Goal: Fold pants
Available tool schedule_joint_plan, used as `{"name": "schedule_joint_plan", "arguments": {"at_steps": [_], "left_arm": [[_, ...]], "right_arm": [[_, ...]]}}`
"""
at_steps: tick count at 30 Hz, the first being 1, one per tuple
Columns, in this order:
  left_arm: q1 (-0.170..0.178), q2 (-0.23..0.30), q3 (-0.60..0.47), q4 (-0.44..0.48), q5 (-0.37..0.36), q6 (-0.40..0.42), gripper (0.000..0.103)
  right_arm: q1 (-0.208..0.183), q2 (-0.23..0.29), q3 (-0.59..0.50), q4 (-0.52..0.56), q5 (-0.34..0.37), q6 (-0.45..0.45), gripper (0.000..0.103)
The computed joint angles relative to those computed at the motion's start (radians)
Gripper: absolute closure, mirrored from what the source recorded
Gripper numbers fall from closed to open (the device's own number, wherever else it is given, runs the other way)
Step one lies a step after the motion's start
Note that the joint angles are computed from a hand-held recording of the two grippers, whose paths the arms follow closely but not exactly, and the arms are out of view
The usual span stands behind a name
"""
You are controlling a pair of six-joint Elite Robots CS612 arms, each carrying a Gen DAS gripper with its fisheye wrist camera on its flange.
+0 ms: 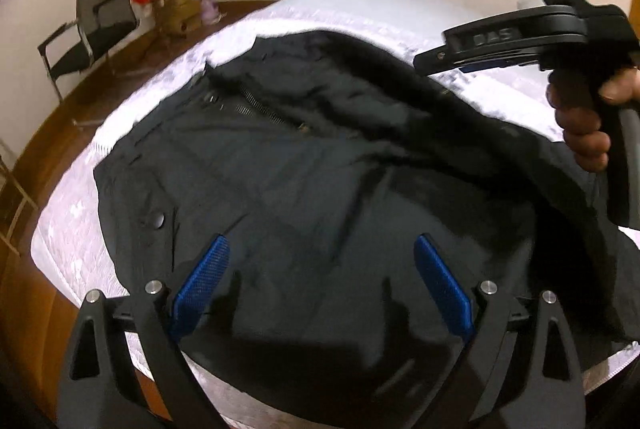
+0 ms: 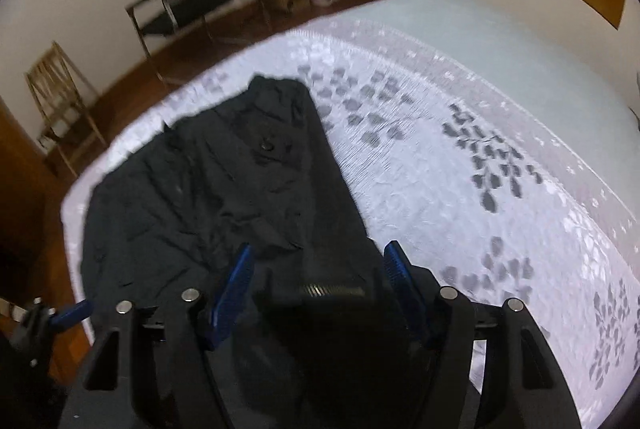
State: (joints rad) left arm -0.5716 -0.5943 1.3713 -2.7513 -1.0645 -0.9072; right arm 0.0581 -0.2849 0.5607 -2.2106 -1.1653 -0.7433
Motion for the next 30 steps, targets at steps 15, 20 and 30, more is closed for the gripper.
{"name": "schedule_joint_plan", "arguments": {"at_steps": [15, 20, 30], "left_arm": [[0.091, 0.09, -0.232, 0.087, -0.051, 0.169, 0.01], [0.125, 0.132, -0.34, 0.137, -0.097, 0.209, 0.01], [0.188, 0.214, -0.532, 0.232, -0.361, 0.181, 0.01]], "right_arm": [[-0.001, 0.068, -0.083, 0.021, -0.046, 0.061, 0.079], [-0.018, 0.042, -0.025, -0.016, 0.036, 0.055, 0.086], [-0.034, -0.061, 0.197, -0.196, 0.109, -0.072, 0.087]]}}
